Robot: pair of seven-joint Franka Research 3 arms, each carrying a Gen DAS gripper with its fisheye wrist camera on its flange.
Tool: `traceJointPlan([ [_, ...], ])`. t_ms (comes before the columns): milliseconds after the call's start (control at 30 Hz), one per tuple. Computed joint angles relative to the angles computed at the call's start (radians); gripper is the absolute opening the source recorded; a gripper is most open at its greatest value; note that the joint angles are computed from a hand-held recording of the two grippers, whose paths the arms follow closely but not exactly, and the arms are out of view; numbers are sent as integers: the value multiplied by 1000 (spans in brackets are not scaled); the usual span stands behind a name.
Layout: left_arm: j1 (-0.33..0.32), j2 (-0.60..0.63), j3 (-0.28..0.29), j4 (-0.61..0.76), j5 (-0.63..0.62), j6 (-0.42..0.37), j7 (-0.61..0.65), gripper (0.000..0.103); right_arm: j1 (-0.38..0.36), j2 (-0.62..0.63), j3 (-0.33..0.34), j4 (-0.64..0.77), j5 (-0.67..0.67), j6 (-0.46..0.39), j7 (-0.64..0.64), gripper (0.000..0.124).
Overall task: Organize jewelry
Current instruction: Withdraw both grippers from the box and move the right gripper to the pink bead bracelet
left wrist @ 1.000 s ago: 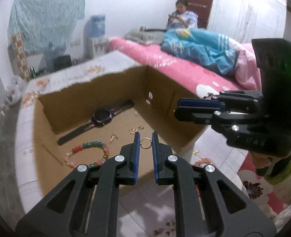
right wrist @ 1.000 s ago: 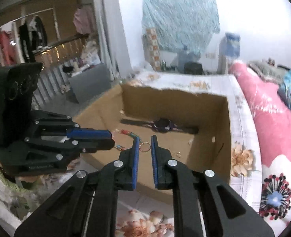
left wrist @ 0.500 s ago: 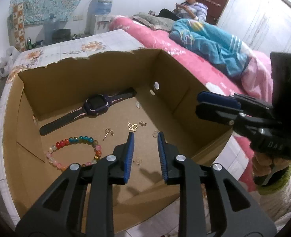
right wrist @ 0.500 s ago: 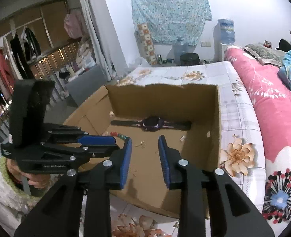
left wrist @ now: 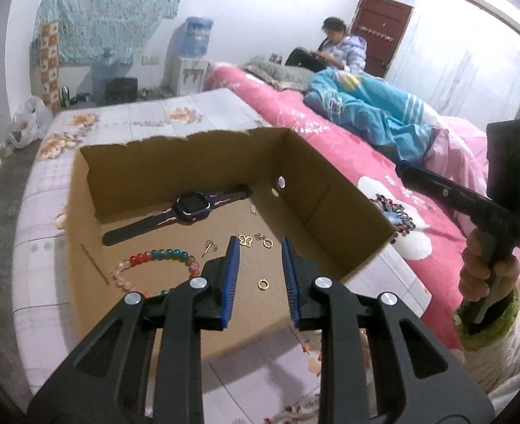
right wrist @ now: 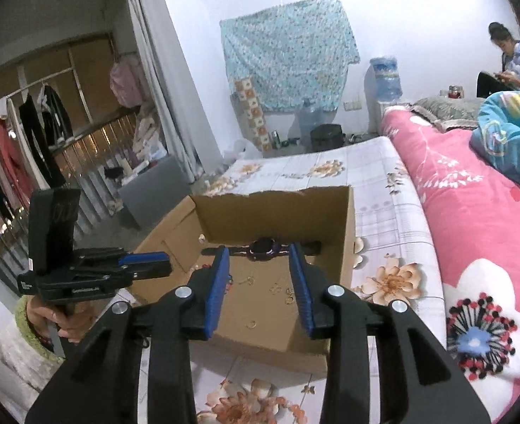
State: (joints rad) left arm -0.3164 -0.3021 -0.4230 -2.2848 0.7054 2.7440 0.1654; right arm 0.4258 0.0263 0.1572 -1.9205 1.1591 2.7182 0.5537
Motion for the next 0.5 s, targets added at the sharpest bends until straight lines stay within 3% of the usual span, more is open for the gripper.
traceJointPlan([
  [133, -4, -75, -46, -43, 54, -18, -50, 31, -2, -91, -19, -99, 125, -5, -87, 35],
  [233, -18, -108, -76, -75, 68, -10, -75, 33, 1, -138, -40, -169, 147, -6, -83, 35],
  [367, -24, -85, -108, -95, 73, 40, -134, 33, -1, -160, -54, -242, 79, -4, 18, 35],
  [500, -51, 20, -126, -53, 68, -4, -151, 33, -2, -147, -45, -301, -51, 14, 173, 35],
])
